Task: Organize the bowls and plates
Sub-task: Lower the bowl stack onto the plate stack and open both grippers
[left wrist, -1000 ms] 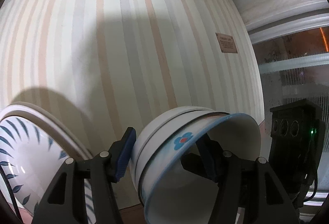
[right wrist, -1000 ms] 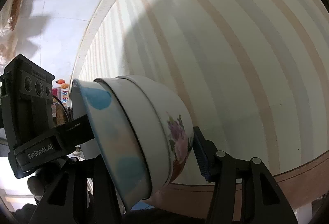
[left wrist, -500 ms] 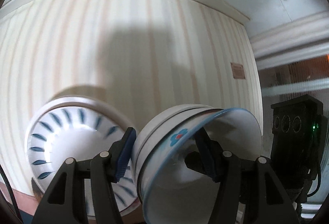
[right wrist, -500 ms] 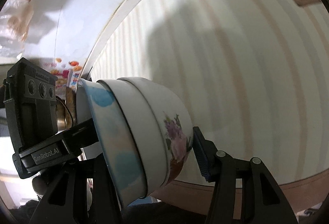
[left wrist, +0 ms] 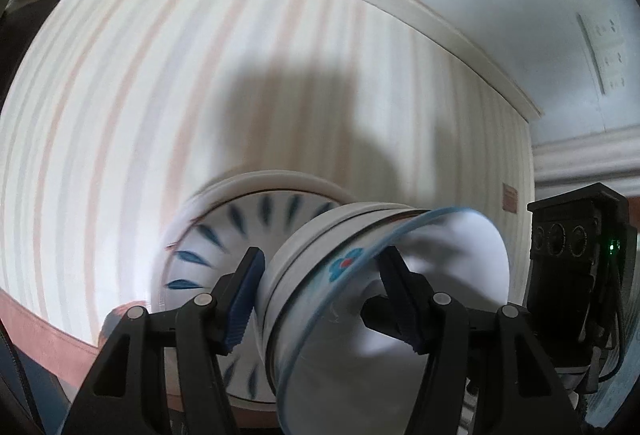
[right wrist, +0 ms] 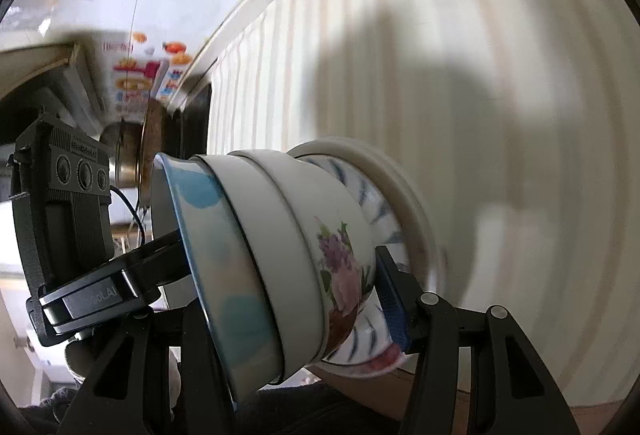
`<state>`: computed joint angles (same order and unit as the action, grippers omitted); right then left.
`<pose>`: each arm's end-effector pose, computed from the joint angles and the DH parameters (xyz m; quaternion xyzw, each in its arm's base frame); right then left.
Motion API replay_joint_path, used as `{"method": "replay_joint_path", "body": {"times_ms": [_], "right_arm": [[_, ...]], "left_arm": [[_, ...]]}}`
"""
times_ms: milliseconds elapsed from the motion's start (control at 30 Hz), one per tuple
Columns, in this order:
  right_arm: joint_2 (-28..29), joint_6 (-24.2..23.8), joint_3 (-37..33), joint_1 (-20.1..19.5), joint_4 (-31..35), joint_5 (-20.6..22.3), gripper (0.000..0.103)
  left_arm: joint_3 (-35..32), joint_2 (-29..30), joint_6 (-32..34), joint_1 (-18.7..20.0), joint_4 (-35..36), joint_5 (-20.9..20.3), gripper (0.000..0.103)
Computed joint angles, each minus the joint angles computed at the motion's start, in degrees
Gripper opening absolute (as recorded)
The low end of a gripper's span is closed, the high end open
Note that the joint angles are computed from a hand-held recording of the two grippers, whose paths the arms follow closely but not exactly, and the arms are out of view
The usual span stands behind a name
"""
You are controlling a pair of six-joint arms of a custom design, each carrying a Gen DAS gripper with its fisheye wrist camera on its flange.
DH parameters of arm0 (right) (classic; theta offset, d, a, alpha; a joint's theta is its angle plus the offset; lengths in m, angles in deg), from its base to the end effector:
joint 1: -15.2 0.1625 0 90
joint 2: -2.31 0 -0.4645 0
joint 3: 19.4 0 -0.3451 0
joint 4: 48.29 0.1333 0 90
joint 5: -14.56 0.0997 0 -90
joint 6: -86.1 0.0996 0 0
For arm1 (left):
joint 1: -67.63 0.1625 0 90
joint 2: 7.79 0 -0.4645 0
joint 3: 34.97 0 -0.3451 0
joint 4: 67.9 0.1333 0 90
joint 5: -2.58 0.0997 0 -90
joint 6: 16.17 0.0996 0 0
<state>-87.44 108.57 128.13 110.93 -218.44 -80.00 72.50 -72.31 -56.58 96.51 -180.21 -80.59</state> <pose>0.1563 -0.3019 0.2812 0.1503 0.9687 -0.1975 0.0094 -0.3772 -0.3738 0.2190 0.1870 0.9642 0.0677 0.1756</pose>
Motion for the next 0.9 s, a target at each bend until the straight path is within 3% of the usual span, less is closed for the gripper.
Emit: {"method": "replay_joint_path", "body": {"times_ms": [333, 900], "right_arm": [[9.30, -1.21, -4.55, 1.19, 1.46, 1.21, 0.056], [12.89, -1.01, -5.87, 0.91, 1.94, -0.06, 0.056]], "left_arm": [[2.78, -2.08, -3.99, 1.99, -0.77, 1.72, 0.057], [2.20, -0.49, -4.89, 3.02, 0.79, 1.43, 0.057]]}}
